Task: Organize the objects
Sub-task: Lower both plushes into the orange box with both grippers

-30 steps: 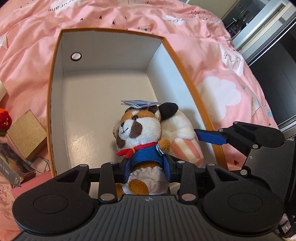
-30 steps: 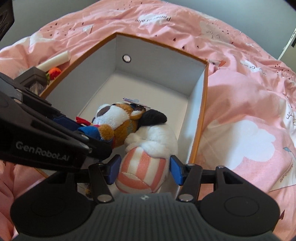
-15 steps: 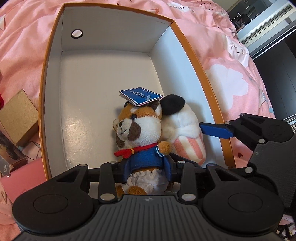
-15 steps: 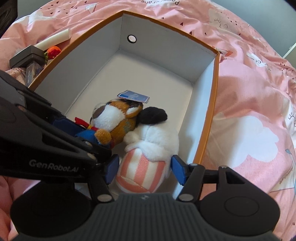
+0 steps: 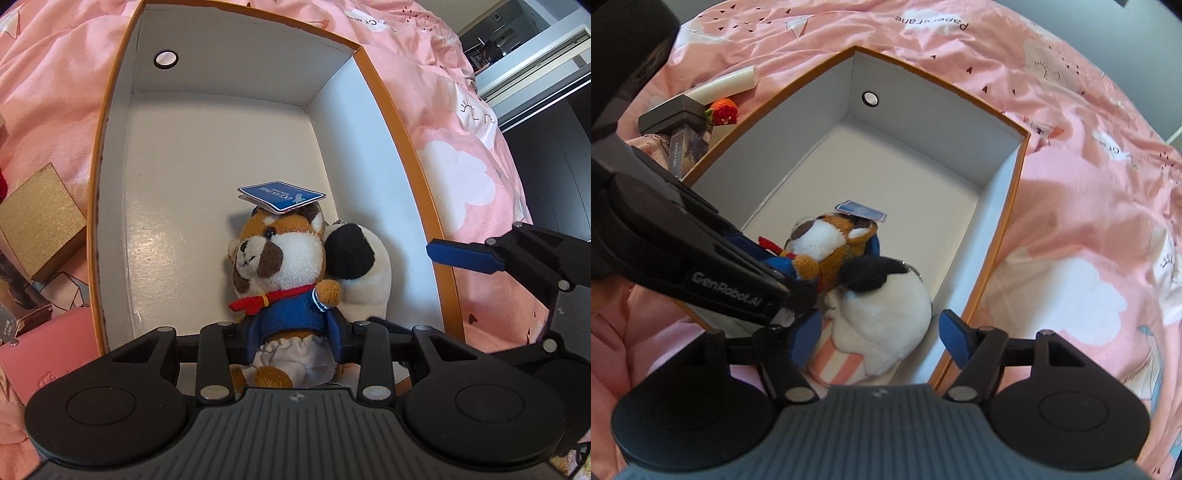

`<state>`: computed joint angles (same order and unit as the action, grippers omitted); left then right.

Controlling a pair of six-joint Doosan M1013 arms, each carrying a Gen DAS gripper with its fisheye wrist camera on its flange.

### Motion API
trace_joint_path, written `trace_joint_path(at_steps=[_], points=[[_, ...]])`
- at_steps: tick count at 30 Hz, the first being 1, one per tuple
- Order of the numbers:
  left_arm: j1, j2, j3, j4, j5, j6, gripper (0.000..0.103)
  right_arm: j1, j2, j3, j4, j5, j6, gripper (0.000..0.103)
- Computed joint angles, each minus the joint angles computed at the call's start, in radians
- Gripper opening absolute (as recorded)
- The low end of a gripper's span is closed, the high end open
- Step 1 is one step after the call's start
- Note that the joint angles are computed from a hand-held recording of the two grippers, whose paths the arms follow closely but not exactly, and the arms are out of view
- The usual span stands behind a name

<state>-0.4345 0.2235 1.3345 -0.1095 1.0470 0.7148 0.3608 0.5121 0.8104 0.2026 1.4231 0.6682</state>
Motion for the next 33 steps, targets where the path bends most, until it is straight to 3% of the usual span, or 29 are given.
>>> trace_joint_path(at_steps=[5, 7, 9, 15, 19, 24, 31, 33], points=[[0.011, -0.009, 0.012, -0.037, -0.025, 0.006, 0.041, -0.004, 0.018, -0.013, 0.033, -0.005, -0.017, 0.066], [0.012, -0.011, 0.014, -0.043, -0.032, 0.010, 0.041, 0.000, 0.034, -0.034, 0.012, 0.018, -0.003, 0.041], [0.014, -0.011, 0.015, -0.055, -0.035, 0.028, 0.041, 0.001, 0.060, -0.074, 0.008, 0.076, 0.030, 0.033], [0.027, -0.004, 0.015, -0.140, -0.039, 0.139, 0.051, -0.005, 0.073, -0.099, -0.001, 0.121, 0.070, 0.033], [0.033, 0.001, 0.018, -0.193, -0.041, 0.202, 0.052, -0.011, 0.066, -0.085, 0.005, 0.118, 0.074, 0.031], [0.032, -0.013, 0.025, -0.197, -0.055, 0.259, 0.067, -0.017, 0.060, -0.080, 0.004, 0.115, 0.078, 0.031], [0.038, -0.035, 0.014, -0.183, -0.022, 0.381, 0.067, -0.028, 0.058, -0.093, 0.033, 0.125, 0.090, 0.031], [0.034, -0.032, -0.001, -0.146, 0.004, 0.395, 0.062, -0.029, 0.056, -0.098, 0.043, 0.125, 0.083, 0.034]])
